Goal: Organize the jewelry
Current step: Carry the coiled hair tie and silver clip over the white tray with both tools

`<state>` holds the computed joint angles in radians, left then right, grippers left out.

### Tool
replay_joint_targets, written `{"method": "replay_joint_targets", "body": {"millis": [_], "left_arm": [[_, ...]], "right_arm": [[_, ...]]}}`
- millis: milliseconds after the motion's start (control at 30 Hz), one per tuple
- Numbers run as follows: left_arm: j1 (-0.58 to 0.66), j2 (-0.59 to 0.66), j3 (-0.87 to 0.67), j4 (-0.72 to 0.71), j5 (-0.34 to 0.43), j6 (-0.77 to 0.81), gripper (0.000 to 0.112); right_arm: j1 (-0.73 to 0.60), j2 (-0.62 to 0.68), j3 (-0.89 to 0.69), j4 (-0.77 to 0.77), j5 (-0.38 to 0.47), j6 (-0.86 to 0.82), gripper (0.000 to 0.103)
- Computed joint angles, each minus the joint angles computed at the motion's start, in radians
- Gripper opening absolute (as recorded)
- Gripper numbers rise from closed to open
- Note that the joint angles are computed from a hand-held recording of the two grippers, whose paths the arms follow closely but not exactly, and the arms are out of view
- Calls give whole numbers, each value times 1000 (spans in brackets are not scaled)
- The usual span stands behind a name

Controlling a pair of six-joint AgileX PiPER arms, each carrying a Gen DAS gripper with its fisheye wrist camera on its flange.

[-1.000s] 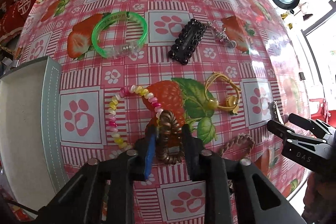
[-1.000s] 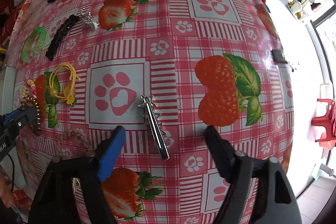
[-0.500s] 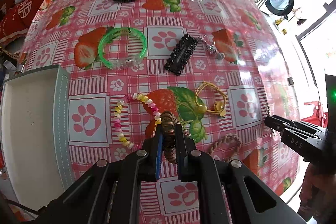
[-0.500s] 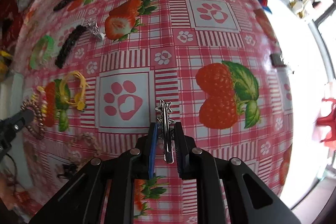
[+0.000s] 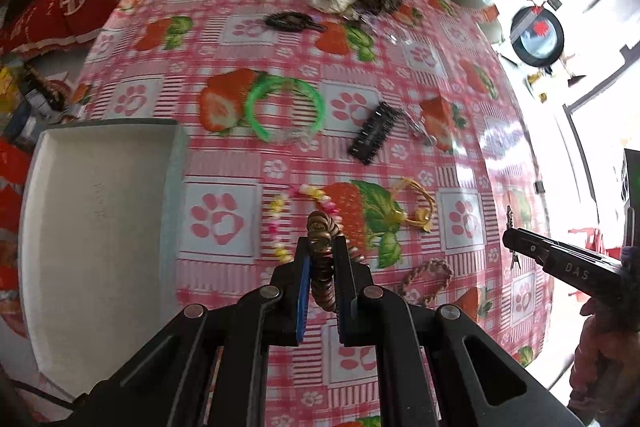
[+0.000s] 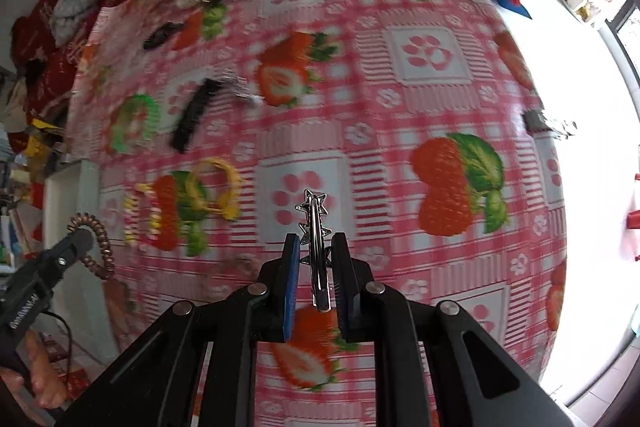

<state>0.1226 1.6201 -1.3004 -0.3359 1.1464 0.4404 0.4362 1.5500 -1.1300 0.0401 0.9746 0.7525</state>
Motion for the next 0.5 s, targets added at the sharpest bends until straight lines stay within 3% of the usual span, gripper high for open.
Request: {"method": "replay_joint_targets", "body": {"millis": [267, 500], "left_arm": [[212, 44, -105, 3, 65, 55, 17], [372, 162, -231, 32, 71, 84, 17]], "right_arm": [[118, 152, -279, 19, 58, -15, 17], [216, 427, -695, 77, 139, -73, 17]]}}
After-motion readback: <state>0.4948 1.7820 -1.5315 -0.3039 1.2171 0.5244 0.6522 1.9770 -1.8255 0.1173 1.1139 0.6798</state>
